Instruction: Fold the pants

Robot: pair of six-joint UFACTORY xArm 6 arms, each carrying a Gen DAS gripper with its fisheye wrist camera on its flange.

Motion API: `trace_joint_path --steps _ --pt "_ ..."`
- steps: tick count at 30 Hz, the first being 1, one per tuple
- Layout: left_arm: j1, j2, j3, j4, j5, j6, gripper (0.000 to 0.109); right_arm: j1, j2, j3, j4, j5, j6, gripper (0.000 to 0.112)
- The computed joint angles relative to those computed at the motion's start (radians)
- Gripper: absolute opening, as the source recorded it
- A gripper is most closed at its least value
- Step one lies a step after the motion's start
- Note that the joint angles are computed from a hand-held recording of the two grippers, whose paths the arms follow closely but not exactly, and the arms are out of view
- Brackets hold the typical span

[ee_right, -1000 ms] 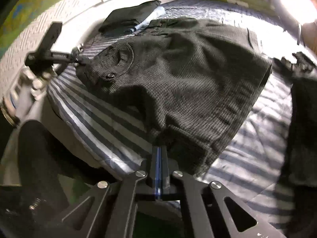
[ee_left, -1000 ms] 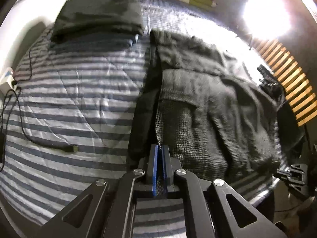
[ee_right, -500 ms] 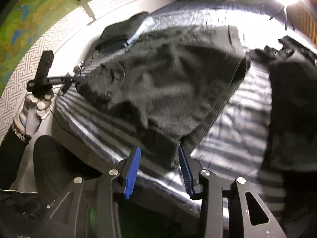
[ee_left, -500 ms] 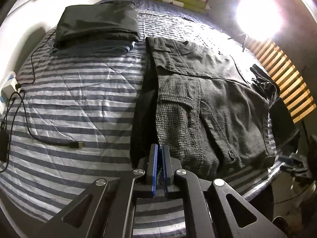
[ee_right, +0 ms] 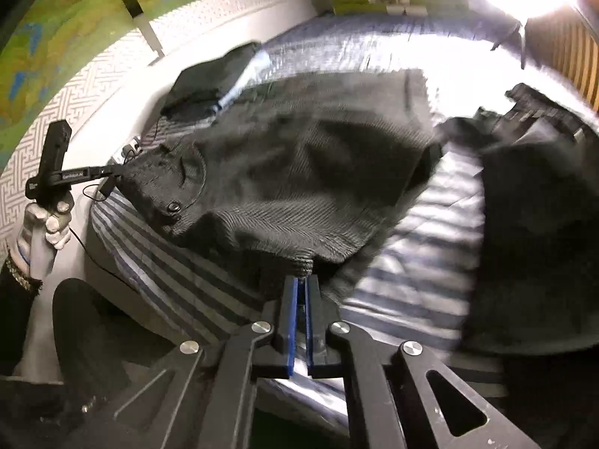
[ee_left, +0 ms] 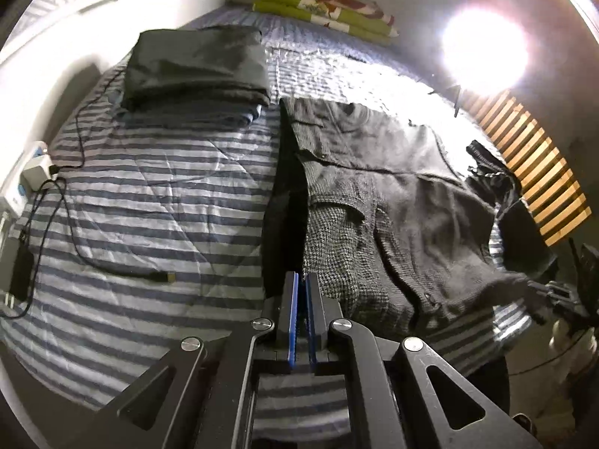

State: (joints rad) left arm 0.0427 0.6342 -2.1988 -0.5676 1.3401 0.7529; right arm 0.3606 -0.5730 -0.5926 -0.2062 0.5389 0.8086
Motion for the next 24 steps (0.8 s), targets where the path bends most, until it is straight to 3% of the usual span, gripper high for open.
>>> trace_joint_path --steps 4,7,9,14,17,19,21,24 --pt "0.001 -0.137 0.216 0.020 -0.022 0.076 0.004 0.030 -0.124 0.011 -0.007 0.138 -0.041 0.001" --pt "-0.032 -0.251 0.444 0.117 -0.174 0.149 0.004 0.055 -0.097 0.008 0.021 0.207 -0.056 0.000" --pt "-0.041 -0.246 0.473 0.144 -0.211 0.119 0.004 0.056 -0.036 -0.013 0.048 0.245 -0.101 0.000" --pt "-0.026 -0.206 0.408 0.119 -0.139 0.111 0.005 0.017 0.001 -0.081 0.078 0.278 -0.159 0.001" --pt "-0.007 -0.137 0.273 0.066 -0.036 0.081 0.026 -0.017 0.039 -0.189 0.077 0.259 -0.220 0.003" --pt "-0.009 -0.101 0.214 0.031 -0.042 0.063 0.046 -0.043 0.135 -0.310 0.086 0.230 -0.267 0.018" --pt "-0.015 -0.054 0.152 0.009 -0.052 0.015 0.046 -0.066 0.302 -0.486 0.085 0.201 -0.298 0.029" --pt "-0.016 0.033 0.051 -0.069 -0.035 -0.044 0.047 -0.086 0.567 -0.763 0.115 0.187 -0.384 0.030"
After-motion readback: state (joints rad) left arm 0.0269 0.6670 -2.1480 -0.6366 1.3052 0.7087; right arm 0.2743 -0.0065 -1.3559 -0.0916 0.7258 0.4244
